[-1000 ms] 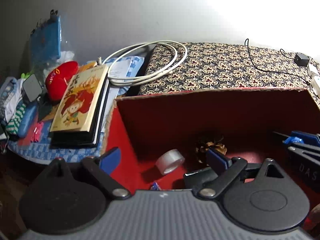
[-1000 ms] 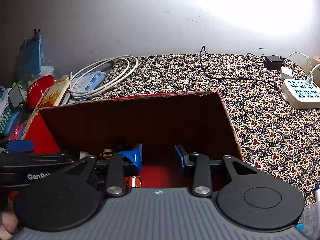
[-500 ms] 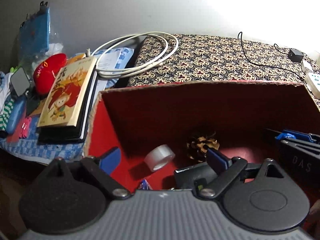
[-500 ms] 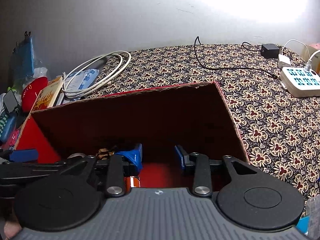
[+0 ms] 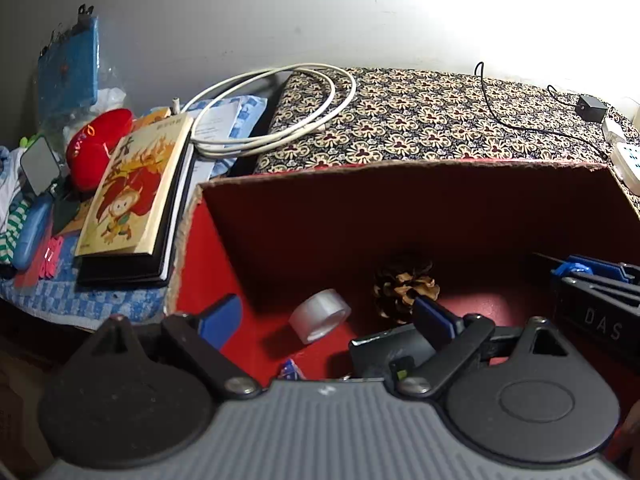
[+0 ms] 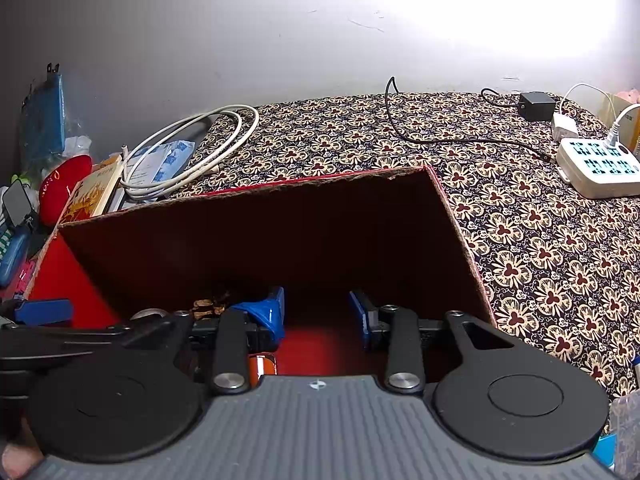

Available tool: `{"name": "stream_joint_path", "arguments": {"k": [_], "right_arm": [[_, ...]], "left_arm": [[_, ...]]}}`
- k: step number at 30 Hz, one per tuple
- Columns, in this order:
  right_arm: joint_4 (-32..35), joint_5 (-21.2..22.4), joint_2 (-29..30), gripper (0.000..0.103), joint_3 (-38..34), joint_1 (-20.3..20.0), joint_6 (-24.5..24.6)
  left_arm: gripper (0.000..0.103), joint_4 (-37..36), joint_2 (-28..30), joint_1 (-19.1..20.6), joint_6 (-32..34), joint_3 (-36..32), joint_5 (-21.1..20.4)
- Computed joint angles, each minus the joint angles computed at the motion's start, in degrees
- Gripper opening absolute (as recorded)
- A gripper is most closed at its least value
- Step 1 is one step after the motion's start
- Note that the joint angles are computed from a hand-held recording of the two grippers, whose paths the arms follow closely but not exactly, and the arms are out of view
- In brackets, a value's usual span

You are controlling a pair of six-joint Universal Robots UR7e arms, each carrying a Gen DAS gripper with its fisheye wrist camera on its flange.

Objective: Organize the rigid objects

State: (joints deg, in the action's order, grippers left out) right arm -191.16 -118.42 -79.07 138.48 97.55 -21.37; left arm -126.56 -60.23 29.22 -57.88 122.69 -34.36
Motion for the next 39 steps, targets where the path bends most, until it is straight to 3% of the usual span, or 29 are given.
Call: {"name": "stream_joint_path", "arguments": {"k": [39], "right_arm": [[-1.7, 0.4, 0.2, 0.019, 0.6, -0.1, -0.8]], "left_arm": [[0.094, 0.5, 0.5, 0.2, 1.7, -0.6, -0.7]]}}
